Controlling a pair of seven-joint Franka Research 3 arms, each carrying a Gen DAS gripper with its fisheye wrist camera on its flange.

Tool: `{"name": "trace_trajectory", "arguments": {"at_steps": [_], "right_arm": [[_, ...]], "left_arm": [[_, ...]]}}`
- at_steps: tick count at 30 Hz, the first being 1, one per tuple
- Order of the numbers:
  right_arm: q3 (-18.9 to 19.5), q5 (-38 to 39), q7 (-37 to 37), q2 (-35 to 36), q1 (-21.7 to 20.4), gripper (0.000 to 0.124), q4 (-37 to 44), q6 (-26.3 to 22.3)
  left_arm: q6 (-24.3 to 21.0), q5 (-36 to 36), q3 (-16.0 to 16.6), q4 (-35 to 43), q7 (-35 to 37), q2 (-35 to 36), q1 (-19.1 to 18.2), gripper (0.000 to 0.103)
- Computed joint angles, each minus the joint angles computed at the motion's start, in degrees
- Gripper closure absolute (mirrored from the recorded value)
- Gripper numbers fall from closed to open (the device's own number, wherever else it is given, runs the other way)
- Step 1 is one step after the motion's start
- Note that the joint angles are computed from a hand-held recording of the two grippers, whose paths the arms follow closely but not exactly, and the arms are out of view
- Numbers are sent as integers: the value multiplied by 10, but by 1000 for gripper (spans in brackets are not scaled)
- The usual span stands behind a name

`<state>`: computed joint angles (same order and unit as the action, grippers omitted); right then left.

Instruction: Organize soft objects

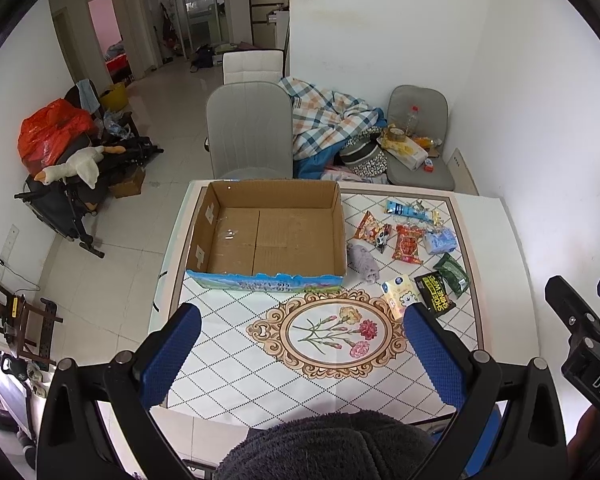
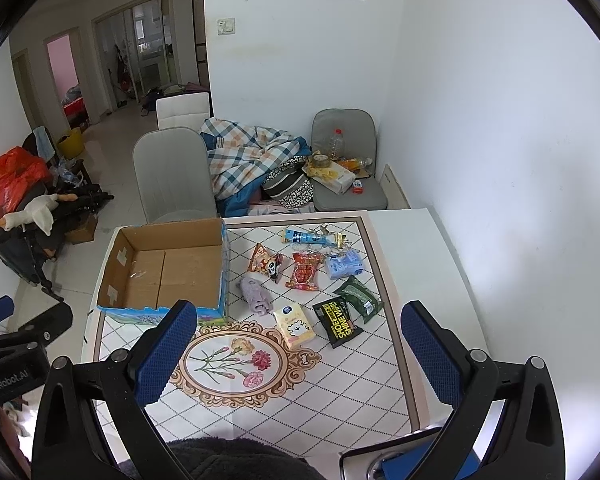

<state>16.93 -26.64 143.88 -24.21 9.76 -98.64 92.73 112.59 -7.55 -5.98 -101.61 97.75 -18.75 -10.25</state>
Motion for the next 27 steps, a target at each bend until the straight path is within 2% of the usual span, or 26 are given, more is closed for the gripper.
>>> {"name": "trace_trajectory", "arguments": {"at_steps": [6, 9, 13, 16, 19, 20, 23, 24, 25, 27], "right_arm": [[-13, 20, 6, -7, 2, 21, -18, 20], [-28, 51, 16, -18, 0, 21, -47, 38], [-67, 103, 19, -59, -19, 21, -130, 68], [-107, 142, -5, -88, -43, 21, -205, 101], [-145, 166, -58, -96, -67, 21, -281, 153], [-157, 174, -79, -88, -74, 21, -301, 170], [-186, 188, -143, -40, -100, 21, -354, 234], [-192, 194, -161, -14, -108, 22, -363, 248], [-203, 205, -186, 25, -116, 30, -372, 274], [-214, 233, -229, 88, -127, 39, -374, 307]], "left_arm": [[-12, -18, 0, 17, 21, 20, -7, 0], [1, -32, -9, 25, 30, 47, -14, 0], [-27, -52, -32, 69, 36, 127, -27, 0], [-59, -4, -66, 114, 24, 206, -41, 0], [-89, 7, -86, 156, -3, 283, -57, 15], [-100, 8, -92, 174, -14, 314, -64, 23], [-151, 32, -103, 247, -67, 421, -92, 36], [-161, 38, -105, 264, -76, 442, -98, 36], [-175, 46, -105, 289, -94, 477, -108, 36], [-204, 53, -106, 332, -115, 521, -120, 34]]}}
